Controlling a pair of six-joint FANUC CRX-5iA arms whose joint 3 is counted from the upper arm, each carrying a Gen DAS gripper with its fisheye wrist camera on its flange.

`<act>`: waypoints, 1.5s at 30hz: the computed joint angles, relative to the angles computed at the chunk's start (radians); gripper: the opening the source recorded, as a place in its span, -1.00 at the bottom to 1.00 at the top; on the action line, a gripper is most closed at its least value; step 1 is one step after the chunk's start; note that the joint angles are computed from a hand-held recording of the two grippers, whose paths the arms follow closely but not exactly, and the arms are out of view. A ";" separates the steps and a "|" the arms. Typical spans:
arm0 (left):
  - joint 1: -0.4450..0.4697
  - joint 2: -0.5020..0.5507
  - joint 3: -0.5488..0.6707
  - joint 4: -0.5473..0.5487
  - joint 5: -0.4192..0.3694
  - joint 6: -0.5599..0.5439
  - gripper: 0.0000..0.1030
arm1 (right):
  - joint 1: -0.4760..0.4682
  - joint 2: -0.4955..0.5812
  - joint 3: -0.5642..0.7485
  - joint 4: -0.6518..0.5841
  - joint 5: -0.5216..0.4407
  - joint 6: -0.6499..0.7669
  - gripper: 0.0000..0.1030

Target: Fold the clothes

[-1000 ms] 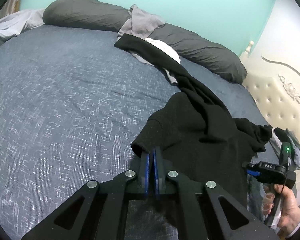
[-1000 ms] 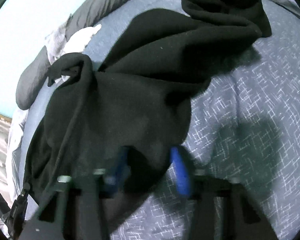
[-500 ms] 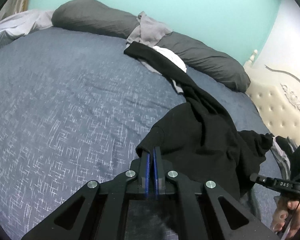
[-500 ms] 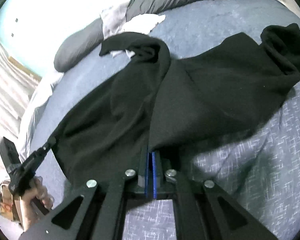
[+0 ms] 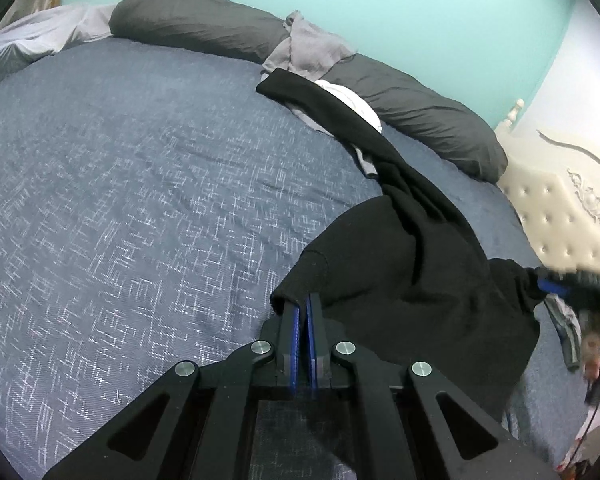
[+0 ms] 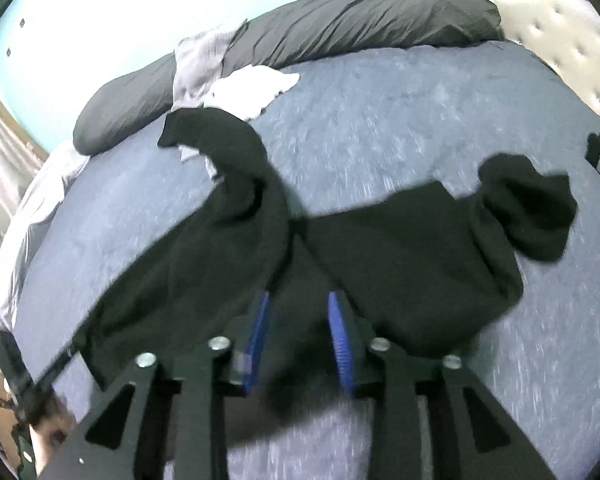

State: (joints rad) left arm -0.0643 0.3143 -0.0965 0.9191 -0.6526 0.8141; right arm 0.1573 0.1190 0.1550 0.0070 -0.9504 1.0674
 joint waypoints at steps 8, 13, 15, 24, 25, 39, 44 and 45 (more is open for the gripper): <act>-0.001 0.005 0.008 -0.019 -0.001 0.009 -0.93 | -0.024 0.242 0.303 -0.066 -0.086 0.128 -0.12; -0.001 0.010 0.012 -0.020 -0.005 0.015 -0.94 | -0.002 0.399 0.474 0.021 -0.173 0.181 -0.12; -0.003 0.012 0.014 -0.029 -0.006 0.015 -0.94 | 0.006 0.443 0.520 0.050 -0.183 0.203 -0.12; -0.003 0.022 0.023 -0.049 -0.009 0.037 -0.94 | 0.045 0.564 0.610 0.195 -0.238 0.233 -0.80; -0.004 0.023 0.025 -0.054 -0.009 0.040 -0.94 | 0.044 0.557 0.600 0.193 -0.231 0.232 -0.88; -0.019 0.017 0.018 -0.021 -0.006 0.012 -0.94 | -0.024 0.152 0.168 0.126 0.117 0.003 -0.93; -0.019 0.015 0.018 -0.022 -0.008 0.012 -0.94 | -0.046 0.095 0.085 0.083 0.024 -0.003 -0.93; -0.018 0.016 0.018 -0.022 -0.008 0.015 -0.94 | -0.046 0.096 0.078 0.080 0.003 0.001 -0.93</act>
